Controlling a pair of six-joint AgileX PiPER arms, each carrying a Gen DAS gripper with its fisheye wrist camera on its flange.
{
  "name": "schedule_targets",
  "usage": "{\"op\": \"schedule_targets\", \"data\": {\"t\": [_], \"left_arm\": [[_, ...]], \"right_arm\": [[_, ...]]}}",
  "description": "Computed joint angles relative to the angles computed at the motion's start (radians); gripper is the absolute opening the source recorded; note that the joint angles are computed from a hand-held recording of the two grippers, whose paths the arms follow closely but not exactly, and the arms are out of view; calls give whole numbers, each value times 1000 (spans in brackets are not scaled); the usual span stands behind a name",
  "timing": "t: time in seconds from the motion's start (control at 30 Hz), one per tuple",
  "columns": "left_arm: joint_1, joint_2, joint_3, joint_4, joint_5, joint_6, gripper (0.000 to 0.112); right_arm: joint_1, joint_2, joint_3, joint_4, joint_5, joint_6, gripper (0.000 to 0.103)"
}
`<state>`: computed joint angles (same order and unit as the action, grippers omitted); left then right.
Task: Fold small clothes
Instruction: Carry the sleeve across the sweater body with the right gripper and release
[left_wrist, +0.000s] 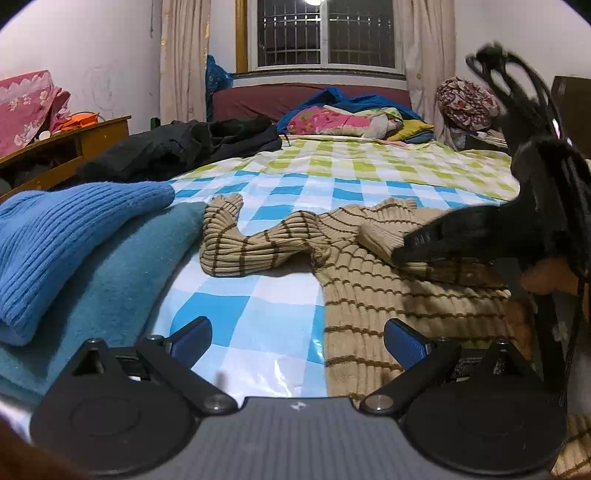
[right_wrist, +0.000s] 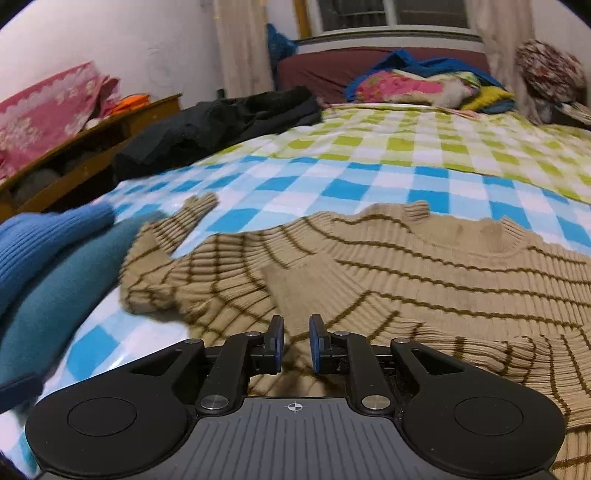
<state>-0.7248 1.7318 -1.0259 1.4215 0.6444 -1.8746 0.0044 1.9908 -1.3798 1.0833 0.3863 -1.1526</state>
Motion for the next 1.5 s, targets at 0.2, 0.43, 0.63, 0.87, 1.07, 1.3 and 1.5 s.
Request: {"op": "schedule_targets", "data": {"t": [0.2,0.43,0.63,0.87,1.07,1.3,1.5], "left_arm": [[46,-11,14,10,-19,-41,103],[70,-17,28,32,2,-84,103],[114,-17,33,28,-13,-95,103],[155,-20,54,53,-45,-119,103],[164,-6,58,75,-49,-125,103],[151,-1,65,106,-50,-139,103],[158,-1,71,115,-62,-156,103]], "right_arm": [[25,19,-40,-185,30,116,19],[59,3,-122,-224,131,134,19],[141,91,-343,-303,264,260,22],[244,219,-584,-399,444,321,24],[304,385,-843,-553,531,500,24],[308,338,-706,-850,317,763,24],[301,282,-641,-786,252,696,26]]}}
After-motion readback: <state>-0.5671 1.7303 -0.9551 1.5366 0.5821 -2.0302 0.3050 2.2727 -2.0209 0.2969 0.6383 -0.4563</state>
